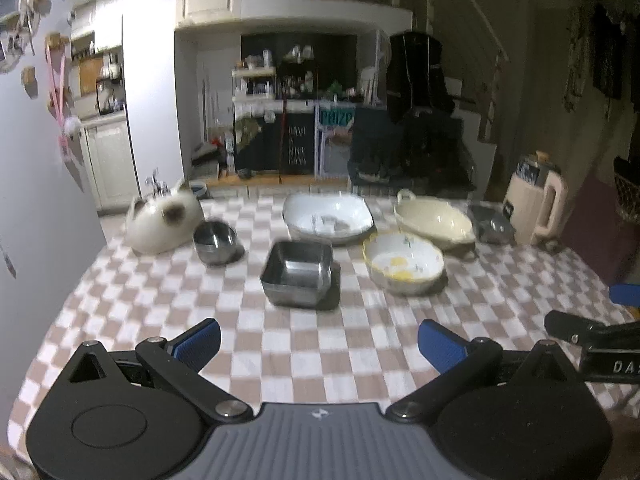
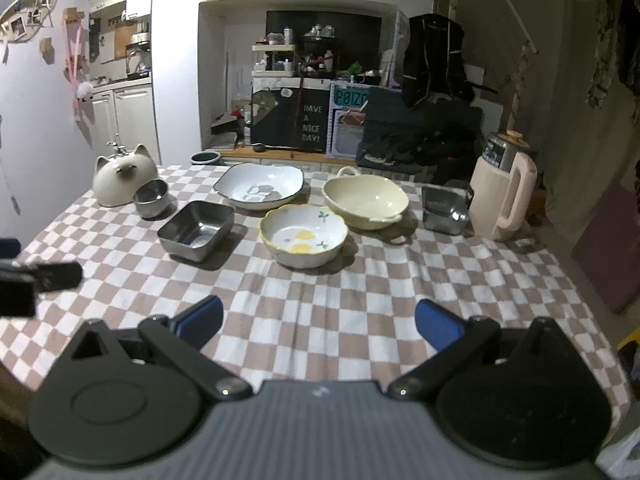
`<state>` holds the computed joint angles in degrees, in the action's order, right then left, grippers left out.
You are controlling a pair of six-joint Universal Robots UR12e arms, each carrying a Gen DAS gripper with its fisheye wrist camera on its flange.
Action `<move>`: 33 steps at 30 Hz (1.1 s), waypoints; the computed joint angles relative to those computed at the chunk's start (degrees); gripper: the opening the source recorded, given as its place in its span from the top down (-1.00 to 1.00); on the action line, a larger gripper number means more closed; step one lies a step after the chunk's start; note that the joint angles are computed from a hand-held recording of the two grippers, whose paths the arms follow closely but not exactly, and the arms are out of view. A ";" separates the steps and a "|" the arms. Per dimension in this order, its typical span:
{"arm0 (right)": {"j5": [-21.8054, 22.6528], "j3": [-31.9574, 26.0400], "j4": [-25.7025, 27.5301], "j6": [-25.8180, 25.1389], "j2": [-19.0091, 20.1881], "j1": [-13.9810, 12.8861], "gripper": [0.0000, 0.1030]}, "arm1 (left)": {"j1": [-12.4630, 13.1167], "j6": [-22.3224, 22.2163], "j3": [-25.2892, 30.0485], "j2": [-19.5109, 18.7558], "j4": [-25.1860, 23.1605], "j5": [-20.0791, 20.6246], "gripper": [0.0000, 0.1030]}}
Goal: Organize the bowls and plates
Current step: 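Reach both tools to the white ginkgo plate and close on its rim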
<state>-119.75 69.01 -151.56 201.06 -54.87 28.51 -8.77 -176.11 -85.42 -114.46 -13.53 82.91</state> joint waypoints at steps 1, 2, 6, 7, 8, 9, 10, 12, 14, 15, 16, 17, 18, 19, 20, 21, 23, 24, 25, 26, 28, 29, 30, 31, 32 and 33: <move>-0.48 -0.34 -1.12 -1.01 0.33 0.02 -1.00 | -0.09 0.27 0.34 -0.29 0.96 0.71 -1.00; -1.08 -0.63 -2.54 -2.04 0.68 0.07 -1.00 | -0.17 0.72 0.72 -0.58 1.86 1.47 -1.00; -2.76 -2.39 -8.17 -6.46 2.25 0.00 -1.00 | -0.01 1.74 2.75 -1.84 3.72 1.88 -1.00; -2.66 -2.93 -9.23 -6.93 2.57 -0.18 -1.00 | 0.06 1.89 3.58 -2.35 4.14 1.96 -1.00; -2.25 -3.46 -10.05 -7.10 2.83 -0.43 -1.00 | 0.07 1.94 4.40 -2.88 4.60 2.38 -1.00; -1.78 -4.05 -10.55 -7.06 3.08 -0.70 -1.00 | 0.06 1.97 5.14 -3.41 5.16 2.92 -1.00; -1.58 -4.80 -11.16 -7.18 3.45 -0.94 -1.00 | 0.08 2.08 6.21 -4.12 5.70 3.40 -1.00; -2.07 -6.43 -13.08 -8.67 4.54 -1.31 -1.00 | 0.22 1.99 8.34 -5.40 6.18 3.69 -1.00; -2.88 -8.70 -14.81 -10.98 6.03 -1.77 -1.00 | 0.43 1.63 10.58 -6.61 5.82 3.48 -1.00; -2.94 -9.84 -15.00 -11.53 6.73 -2.06 -1.00 | 0.71 1.93 12.05 -7.36 5.25 2.36 -1.00; -2.41 -11.02 -14.71 -11.65 7.36 -2.49 -1.00 | 0.94 2.24 13.44 -8.07 4.47 1.36 -1.00; -1.72 -12.00 -13.96 -11.29 7.83 -2.89 -1.00 | 1.10 2.26 14.83 -8.85 3.95 0.64 -1.00; -0.83 -13.18 -12.73 -10.69 8.34 -3.36 -1.00 | 1.21 2.04 16.27 -9.71 3.80 0.33 -1.00; 0.22 -14.41 -11.45 -9.98 8.89 -3.92 -1.00 | 1.17 1.76 17.90 -10.72 3.73 0.55 -1.00; 0.85 -15.43 -10.75 -9.53 9.40 -4.27 -1.00 | 1.06 1.89 19.52 -11.76 3.65 0.96 -1.00; 1.43 -16.46 -10.27 -9.00 9.99 -4.69 -1.00 | 0.95 2.39 21.15 -12.83 3.43 1.31 -1.00; 2.58 -19.18 -9.52 -8.22 11.57 -5.41 -1.00 | 0.69 3.92 25.13 -15.34 2.61 2.44 -1.00; 3.21 -20.16 -9.37 -8.05 12.21 -5.71 -1.00 | 0.53 4.54 27.21 -16.67 2.06 3.16 -1.00; 3.48 -21.56 -8.66 -7.59 13.00 -6.09 -1.00 | 0.40 5.07 29.38 -18.15 1.55 3.60 -1.00; 2.99 -22.93 -7.85 -7.00 13.84 -6.22 -1.00 | 0.42 5.73 31.73 -19.75 1.02 3.13 -1.00; 2.79 -25.65 -7.98 -6.60 15.79 -6.80 -1.00 | 0.59 7.20 36.63 -22.95 -0.85 1.29 -1.00; 3.50 -26.51 -8.27 -6.69 16.49 -7.15 -1.00 | 0.66 7.74 39.24 -24.51 -2.50 0.59 -1.00; 4.46 -27.54 -8.65 -6.95 17.28 -7.58 -1.00 | 0.71 8.06 41.92 -26.11 -4.42 -0.20 -1.00; 5.22 -29.18 -8.70 -7.19 18.41 -7.98 -1.00 | 0.77 8.30 45.37 -28.05 -7.13 -1.08 -1.00; 5.47 -30.24 -8.69 -7.09 19.19 -8.27 -1.00 | 0.87 8.30 48.56 -29.80 -9.79 -2.02 -1.00; 5.49 -32.33 -8.39 -6.87 20.55 -8.54 -1.00 | 1.07 7.83 51.89 -31.61 -12.61 -3.49 -1.00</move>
<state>-114.27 36.68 -159.95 194.19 -34.31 19.97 -7.70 -168.28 -33.53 -146.07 -26.14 79.43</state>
